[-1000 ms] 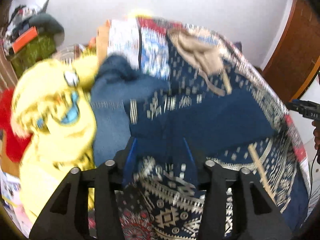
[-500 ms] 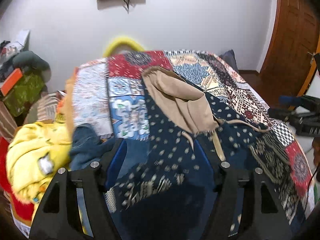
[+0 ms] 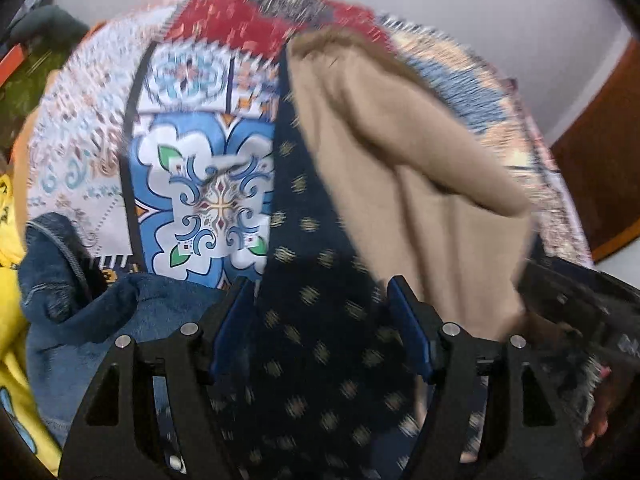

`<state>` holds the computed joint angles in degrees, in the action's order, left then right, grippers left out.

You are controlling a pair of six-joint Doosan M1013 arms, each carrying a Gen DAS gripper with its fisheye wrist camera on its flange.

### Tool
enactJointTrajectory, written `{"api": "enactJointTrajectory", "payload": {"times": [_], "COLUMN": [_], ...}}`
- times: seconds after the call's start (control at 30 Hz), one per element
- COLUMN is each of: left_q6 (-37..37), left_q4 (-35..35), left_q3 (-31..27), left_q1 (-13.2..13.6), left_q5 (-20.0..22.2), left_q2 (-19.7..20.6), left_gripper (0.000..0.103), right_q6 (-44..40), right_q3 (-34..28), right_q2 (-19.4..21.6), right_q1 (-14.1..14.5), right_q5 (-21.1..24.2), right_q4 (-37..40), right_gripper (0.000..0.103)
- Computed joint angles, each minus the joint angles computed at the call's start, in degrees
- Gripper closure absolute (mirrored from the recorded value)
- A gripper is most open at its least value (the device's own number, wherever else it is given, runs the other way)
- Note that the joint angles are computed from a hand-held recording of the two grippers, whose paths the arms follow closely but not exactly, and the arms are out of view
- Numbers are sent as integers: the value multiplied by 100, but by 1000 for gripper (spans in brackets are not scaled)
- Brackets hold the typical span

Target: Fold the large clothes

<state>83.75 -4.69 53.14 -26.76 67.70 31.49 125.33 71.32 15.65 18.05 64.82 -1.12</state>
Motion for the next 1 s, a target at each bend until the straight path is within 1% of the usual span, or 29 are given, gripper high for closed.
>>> {"api": "enactJointTrajectory", "payload": {"times": [0.07,0.13,0.17,0.2,0.23,0.27,0.3,0.33,0.37,0.4,0.47,0.53,0.6,0.67,0.73,0.8,0.87,0.9,0.93,1.0], "left_q6": [-121,-203,-255,-227,-109,-19,-13,-207,-309,-331,-302,-91,186,309,553,946,1237,1410,1572,1745], "left_q4": [69,-26,-2,20,-41,-104,-89,92,93,132,403,472,339,259,-62,-459,-680,-781,-869,-1023], "left_q3": [-75,-45,27,106,186,247,329,407,474,528,679,826,1010,1176,1352,1588,1788,1913,2071,2261], "left_q1": [-3,8,-3,-20,-28,-38,-61,-111,-140,-172,-271,-311,-298,-264,-199,-125,-85,-79,-65,-35], "left_q5": [59,-51,-175,-288,-391,-473,-567,-641,-706,-748,-910,-1094,-1296,-1435,-1512,-1569,-1608,-1617,-1642,-1587], "left_q2": [105,121,90,52,10,-26,-78,-136,-189,-243,-398,-574,-820,-1060,-1300,-1583,-1783,-1898,-2026,-2159], "left_gripper": [34,34,35,38,50,63,69,79,92,93,94,95,95,95,95,95,95,95,95,95], "right_q6": [-111,-286,-331,-297,-266,-269,-243,-198,-79,53,189,267,285,251,154,105,29,-33,16,-14], "right_q3": [-21,56,102,131,177,278,357,437,524,560,701,769,868,996,1051,1172,1227,1250,1357,1549], "right_q2": [53,24,5,-6,-31,-106,-168,-238,-322,-362,-542,-699,-870,-1104,-1235,-1435,-1548,-1556,-1668,-1804], "right_q1": [34,124,170,208,245,255,245,224,190,191,160,193,254,376,465,624,731,726,793,801], "right_q5": [84,-2,-31,-14,-9,-107,-208,-316,-425,-476,-685,-825,-968,-1115,-1193,-1163,-1165,-1192,-1205,-1308], "right_q4": [-124,-422,-583,-736,-891,-942,-930,-873,-775,-754,-591,-598,-569,-608,-672,-814,-915,-898,-939,-816], "right_gripper": [29,29,34,46,51,59,74,80,88,91,92,93,93,93,93,93,93,93,93,93]}}
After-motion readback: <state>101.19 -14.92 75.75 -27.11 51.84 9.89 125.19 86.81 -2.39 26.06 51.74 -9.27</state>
